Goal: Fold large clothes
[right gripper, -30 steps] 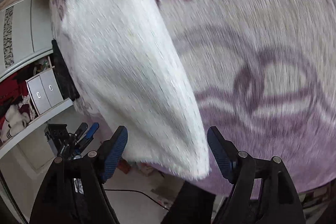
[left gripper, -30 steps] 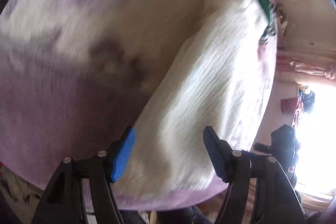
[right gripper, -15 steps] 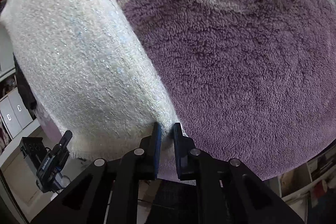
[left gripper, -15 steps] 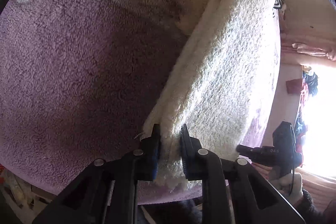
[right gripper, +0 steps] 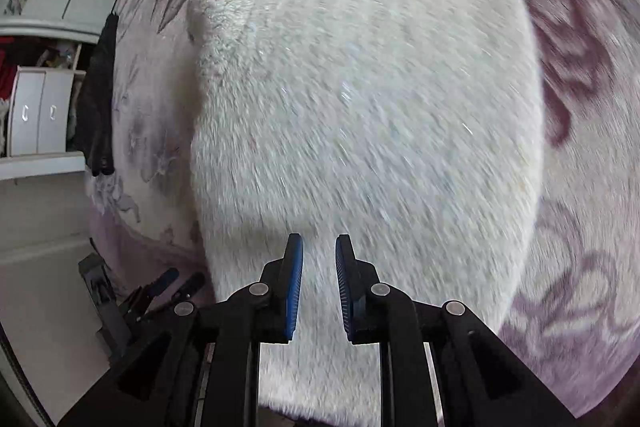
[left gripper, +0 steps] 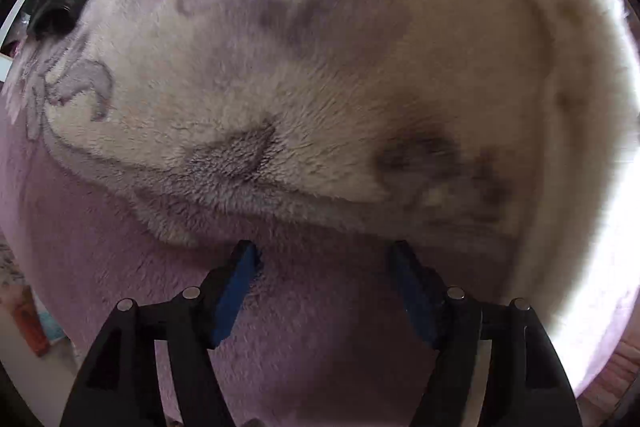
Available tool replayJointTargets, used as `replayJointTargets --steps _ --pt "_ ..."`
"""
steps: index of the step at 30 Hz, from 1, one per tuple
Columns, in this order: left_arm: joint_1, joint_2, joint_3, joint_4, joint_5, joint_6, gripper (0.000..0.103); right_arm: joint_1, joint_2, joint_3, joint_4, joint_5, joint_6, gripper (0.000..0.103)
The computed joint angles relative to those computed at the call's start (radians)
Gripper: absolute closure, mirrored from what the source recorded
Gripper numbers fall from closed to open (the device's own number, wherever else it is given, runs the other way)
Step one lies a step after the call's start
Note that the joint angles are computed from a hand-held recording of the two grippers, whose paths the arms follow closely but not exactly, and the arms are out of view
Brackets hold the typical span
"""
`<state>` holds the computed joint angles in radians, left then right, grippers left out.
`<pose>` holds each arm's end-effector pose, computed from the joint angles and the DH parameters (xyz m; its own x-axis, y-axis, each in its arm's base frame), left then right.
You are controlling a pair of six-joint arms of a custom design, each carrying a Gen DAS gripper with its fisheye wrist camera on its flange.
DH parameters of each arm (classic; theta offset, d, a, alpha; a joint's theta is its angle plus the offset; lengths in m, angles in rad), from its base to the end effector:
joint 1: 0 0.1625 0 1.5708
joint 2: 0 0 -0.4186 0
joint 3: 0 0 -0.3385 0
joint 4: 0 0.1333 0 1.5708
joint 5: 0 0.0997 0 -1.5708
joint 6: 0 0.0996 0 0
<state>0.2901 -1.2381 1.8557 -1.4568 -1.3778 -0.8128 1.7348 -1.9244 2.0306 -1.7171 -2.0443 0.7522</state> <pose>-0.3604 -0.2666 0.2228 -0.6264 0.5171 -0.5833 0.3755 0.8559 0.3556 0.1348 -0.2765 0.4347 -0.7548 0.5806 0.3053 0.4828 0.8068 -0.3406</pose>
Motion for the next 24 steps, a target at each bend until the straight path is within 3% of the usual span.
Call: replayJointTargets --steps 1,2,4,8,12,14,15,17,19,21,24 --pt "-0.001 -0.001 0.012 -0.036 0.006 0.005 0.014 -0.031 0.057 -0.012 0.006 -0.015 -0.039 0.086" --pt "-0.005 0.004 0.011 -0.038 0.015 0.003 0.013 -0.070 0.079 -0.002 0.009 -0.022 -0.086 0.087" --pt "-0.005 0.011 0.023 -0.071 0.007 -0.007 0.000 -0.111 0.128 -0.003 0.008 -0.041 -0.138 0.089" --pt "-0.035 0.013 0.043 -0.095 0.055 -0.036 0.000 -0.148 0.183 -0.046 0.022 -0.015 -0.135 0.092" --pt "0.000 0.099 -0.035 -0.069 -0.007 -0.043 0.000 -0.117 0.167 -0.134 0.088 0.035 -0.191 0.088" --pt "0.007 0.121 -0.101 -0.051 0.002 -0.071 0.000 -0.107 0.080 -0.149 0.115 0.065 -0.193 0.083" --pt "-0.005 0.127 -0.141 -0.048 0.028 -0.078 0.000 -0.109 0.025 -0.148 0.134 0.073 -0.172 0.071" --pt "-0.028 0.148 -0.221 -0.070 0.058 -0.071 0.000 -0.135 -0.084 -0.130 0.147 0.083 -0.145 0.063" --pt "-0.053 0.200 -0.315 -0.130 0.061 -0.051 0.000 -0.166 -0.187 -0.097 0.156 0.061 -0.124 0.063" --pt "-0.068 0.280 -0.396 -0.203 0.026 0.002 0.000 -0.187 -0.280 -0.028 0.092 0.034 -0.137 0.063" --pt "-0.069 0.412 -0.478 -0.257 0.001 0.087 0.000 -0.341 -0.353 0.041 0.007 0.109 -0.241 0.063"
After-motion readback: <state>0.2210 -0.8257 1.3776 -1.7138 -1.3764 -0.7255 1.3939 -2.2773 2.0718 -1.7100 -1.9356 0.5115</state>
